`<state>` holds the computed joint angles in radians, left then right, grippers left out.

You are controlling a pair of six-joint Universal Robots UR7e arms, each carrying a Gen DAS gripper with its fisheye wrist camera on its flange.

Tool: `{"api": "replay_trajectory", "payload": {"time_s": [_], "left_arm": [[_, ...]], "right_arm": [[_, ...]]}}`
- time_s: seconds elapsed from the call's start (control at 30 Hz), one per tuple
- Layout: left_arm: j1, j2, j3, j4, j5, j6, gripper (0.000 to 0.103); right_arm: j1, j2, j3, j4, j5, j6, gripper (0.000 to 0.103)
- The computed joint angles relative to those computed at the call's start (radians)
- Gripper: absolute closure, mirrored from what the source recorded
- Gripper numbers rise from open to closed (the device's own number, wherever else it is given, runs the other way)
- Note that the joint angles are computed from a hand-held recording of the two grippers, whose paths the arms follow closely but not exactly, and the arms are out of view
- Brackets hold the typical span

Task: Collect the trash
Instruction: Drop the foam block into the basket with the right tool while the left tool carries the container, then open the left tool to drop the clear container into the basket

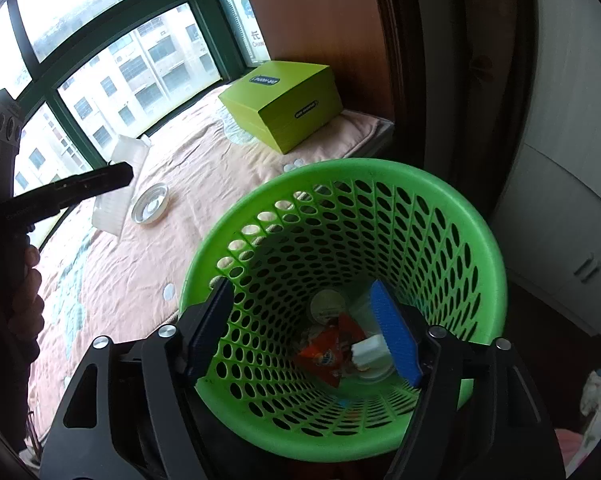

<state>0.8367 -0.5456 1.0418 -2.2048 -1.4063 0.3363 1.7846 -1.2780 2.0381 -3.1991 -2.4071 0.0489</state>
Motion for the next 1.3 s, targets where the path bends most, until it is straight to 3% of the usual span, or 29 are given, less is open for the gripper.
{"api": "replay_trajectory", "payload": {"time_s": [0.67,0.73,0.77,0.93,1.03,1.3], "left_arm": [[-0.054,0.001,0.102,0.027,-0.057,-0.025,0.053],[-0.056,0.000,0.108,0.027,-0.059,-0.025,0.051],[-0.056,-0.001,0.111,0.025,-0.060,-0.027,0.043],[-0.057,-0.009,0.126,0.010,-0.054,-0.026,0.040],[-0.055,-0.017,0.136,-0.006,-0.031,-0.034,0.031],[-0.036,-0.044,0.144,-0.054,0.039,-0.053,0.023]], "right_arm": [[-0.003,-0.052,0.071,-0.112,-0.010,-0.003,0.022],[-0.004,-0.058,0.078,-0.119,-0.005,-0.001,0.022],[-0.004,-0.059,0.079,-0.120,-0.006,-0.002,0.022],[-0.003,-0.060,0.080,-0.123,-0.006,0.000,0.022],[0.000,-0.058,0.076,-0.126,-0.006,-0.006,0.021],[0.005,-0.029,0.040,-0.120,0.016,-0.029,0.019]]}}
